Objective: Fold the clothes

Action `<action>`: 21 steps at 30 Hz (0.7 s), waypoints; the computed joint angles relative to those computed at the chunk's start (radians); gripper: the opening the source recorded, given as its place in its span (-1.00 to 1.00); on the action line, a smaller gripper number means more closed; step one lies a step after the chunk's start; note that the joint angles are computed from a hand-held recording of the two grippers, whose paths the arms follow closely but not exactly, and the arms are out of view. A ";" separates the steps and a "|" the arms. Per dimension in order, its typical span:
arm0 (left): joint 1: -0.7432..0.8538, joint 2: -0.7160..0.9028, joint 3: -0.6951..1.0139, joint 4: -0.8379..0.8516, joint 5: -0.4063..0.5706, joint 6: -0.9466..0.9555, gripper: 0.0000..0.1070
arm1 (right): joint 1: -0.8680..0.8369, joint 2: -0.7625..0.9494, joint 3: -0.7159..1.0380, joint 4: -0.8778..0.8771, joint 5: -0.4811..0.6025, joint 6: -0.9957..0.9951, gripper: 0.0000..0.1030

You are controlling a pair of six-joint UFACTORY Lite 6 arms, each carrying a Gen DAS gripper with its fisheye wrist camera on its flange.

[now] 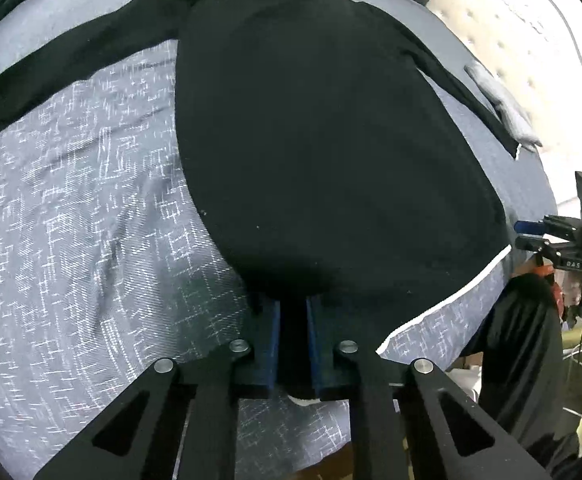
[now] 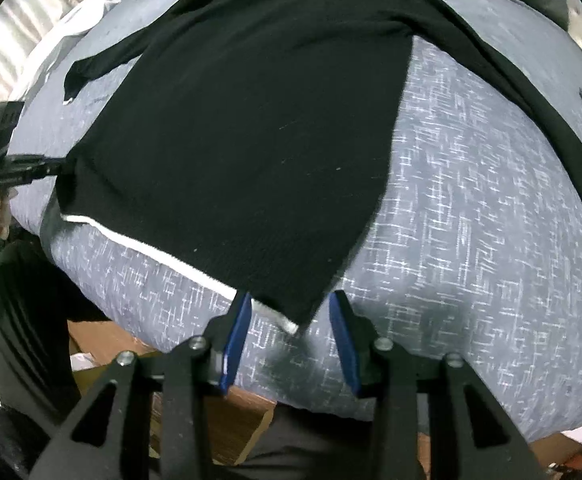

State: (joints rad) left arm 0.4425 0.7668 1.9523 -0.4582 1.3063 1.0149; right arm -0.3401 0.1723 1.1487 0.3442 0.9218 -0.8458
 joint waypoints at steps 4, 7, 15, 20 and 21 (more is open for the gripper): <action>0.022 0.070 0.129 0.027 0.027 -0.033 -0.79 | -0.019 0.017 0.029 -0.006 0.012 -0.006 -0.21; 0.036 0.143 0.227 0.035 0.062 -0.067 -0.80 | -0.017 0.016 0.041 0.005 0.025 -0.012 -0.21; 0.031 0.212 0.333 0.038 0.108 -0.100 -0.79 | 0.087 -0.056 -0.085 0.003 -0.057 0.001 0.01; 0.036 0.297 0.497 0.028 0.177 -0.142 -0.79 | 0.190 -0.017 -0.095 -0.102 -0.156 0.108 0.01; 0.038 0.290 0.483 0.026 0.171 -0.139 -0.79 | 0.209 -0.006 -0.093 -0.126 -0.173 0.132 0.01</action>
State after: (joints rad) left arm 0.4803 1.0564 2.4356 -0.4319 1.4772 0.8761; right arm -0.1311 0.1667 1.0562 0.2186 0.7493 -0.7133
